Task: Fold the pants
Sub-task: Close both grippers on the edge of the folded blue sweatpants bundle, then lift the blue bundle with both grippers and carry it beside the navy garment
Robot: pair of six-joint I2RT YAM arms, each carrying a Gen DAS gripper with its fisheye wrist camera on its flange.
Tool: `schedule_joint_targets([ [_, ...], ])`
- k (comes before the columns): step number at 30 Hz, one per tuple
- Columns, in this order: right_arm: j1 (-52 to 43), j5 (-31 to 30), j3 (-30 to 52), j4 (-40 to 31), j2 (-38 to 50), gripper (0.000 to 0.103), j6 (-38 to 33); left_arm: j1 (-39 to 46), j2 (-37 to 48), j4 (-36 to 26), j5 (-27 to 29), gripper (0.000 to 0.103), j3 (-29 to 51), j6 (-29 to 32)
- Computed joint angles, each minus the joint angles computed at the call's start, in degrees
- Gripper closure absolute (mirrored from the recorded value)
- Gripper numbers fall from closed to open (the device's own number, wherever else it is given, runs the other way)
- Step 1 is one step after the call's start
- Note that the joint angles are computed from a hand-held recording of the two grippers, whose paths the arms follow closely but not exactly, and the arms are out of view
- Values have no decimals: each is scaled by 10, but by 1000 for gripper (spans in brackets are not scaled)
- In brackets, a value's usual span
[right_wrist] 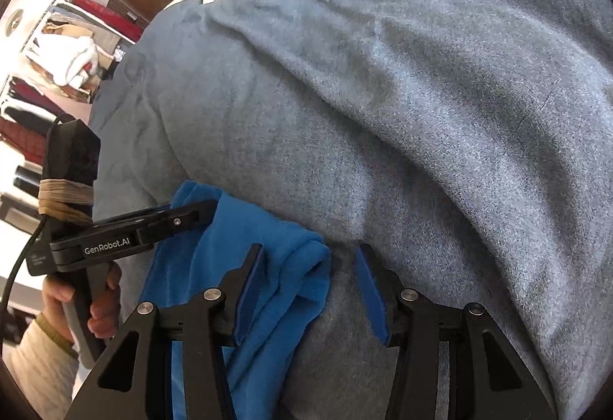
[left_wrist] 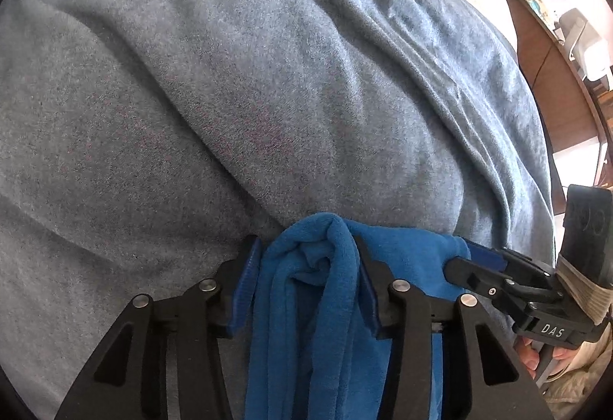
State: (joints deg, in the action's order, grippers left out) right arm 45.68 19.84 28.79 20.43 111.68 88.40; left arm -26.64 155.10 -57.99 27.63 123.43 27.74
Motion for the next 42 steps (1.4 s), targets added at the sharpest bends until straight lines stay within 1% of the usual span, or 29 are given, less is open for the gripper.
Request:
schedule_joint_targets([
  [1,-1,-1,-2,7,0,64,-8,-1,-1,-2,6,68,-1,-3],
  [2,-3,-4,-4,18,1,70,-16,-2,-5,3,7,70,-8,-8],
  [3,-4,-8,-7,31,2,72,-24,-2,-12,11,7,71,-18,-11],
  [5,-5,-8,-8,29,-3,74,-25,-1,-31,30,10,74,-46,-13],
  [10,-3,-4,-16,6,-47,79,-40,6,-105,94,20,76,-143,-19],
  [12,4,5,-18,-16,-76,80,-42,8,-133,117,21,76,-176,-21],
  [16,27,31,1,-95,-138,82,-64,18,-203,156,32,77,-250,-16],
  [19,50,55,20,-152,-175,82,-69,28,-256,179,39,77,-300,-15],
  [21,75,84,45,-202,-194,82,-75,38,-290,194,44,77,-333,-15],
  [25,127,133,99,-284,-210,83,-89,69,-376,236,57,77,-428,-14],
  [31,201,189,190,-377,-190,83,-94,130,-501,270,81,77,-552,-15],
  [34,237,208,246,-414,-165,83,-102,169,-558,268,90,77,-605,1],
  [37,266,221,299,-445,-134,83,-113,217,-609,251,103,78,-649,29],
  [39,287,228,345,-465,-107,83,-126,249,-635,238,109,78,-671,50],
  [42,311,234,408,-487,-64,84,-145,307,-662,205,121,78,-695,98],
])
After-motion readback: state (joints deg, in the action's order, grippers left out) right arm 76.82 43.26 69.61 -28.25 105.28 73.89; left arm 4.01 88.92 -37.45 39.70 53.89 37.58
